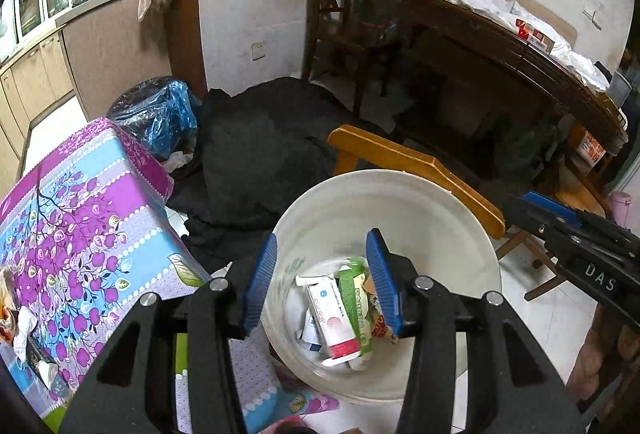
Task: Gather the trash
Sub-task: 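Move both open tools back toward the items on the table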
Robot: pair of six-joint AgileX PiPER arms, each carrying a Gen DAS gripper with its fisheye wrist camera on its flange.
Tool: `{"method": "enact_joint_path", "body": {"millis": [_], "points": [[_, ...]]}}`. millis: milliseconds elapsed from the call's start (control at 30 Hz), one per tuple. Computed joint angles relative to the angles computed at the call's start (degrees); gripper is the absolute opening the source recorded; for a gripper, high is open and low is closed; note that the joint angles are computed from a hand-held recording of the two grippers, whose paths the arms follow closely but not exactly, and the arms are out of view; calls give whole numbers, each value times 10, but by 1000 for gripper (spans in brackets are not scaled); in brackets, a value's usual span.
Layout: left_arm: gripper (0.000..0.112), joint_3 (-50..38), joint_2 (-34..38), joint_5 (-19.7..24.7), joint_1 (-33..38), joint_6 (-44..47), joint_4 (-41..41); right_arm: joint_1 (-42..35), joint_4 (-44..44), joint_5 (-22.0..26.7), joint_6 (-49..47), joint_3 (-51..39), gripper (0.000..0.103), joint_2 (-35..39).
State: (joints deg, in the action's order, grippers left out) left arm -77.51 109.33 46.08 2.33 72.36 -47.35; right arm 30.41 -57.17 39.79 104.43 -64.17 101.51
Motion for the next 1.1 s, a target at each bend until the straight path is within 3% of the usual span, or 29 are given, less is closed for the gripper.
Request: {"method": "enact_joint_path", "body": {"millis": [667,833,867,933,1100], "points": [[45,12,-4,-7,-1,10,-7,4,-16,-5,17,9,40,2],[46,22,-12,-7,3,14,-11,25,-50,8,59,25,51,-7],[50,25,-14,-8,5,18,-13,32,-56,16,68,27,54,-9],[54,34,-21,-9,13,31,-22,53,-71,42,89,28,58,-10],[59,45,-32,2,42,61,-39,116,-116,111,138,36,80,-18]]}}
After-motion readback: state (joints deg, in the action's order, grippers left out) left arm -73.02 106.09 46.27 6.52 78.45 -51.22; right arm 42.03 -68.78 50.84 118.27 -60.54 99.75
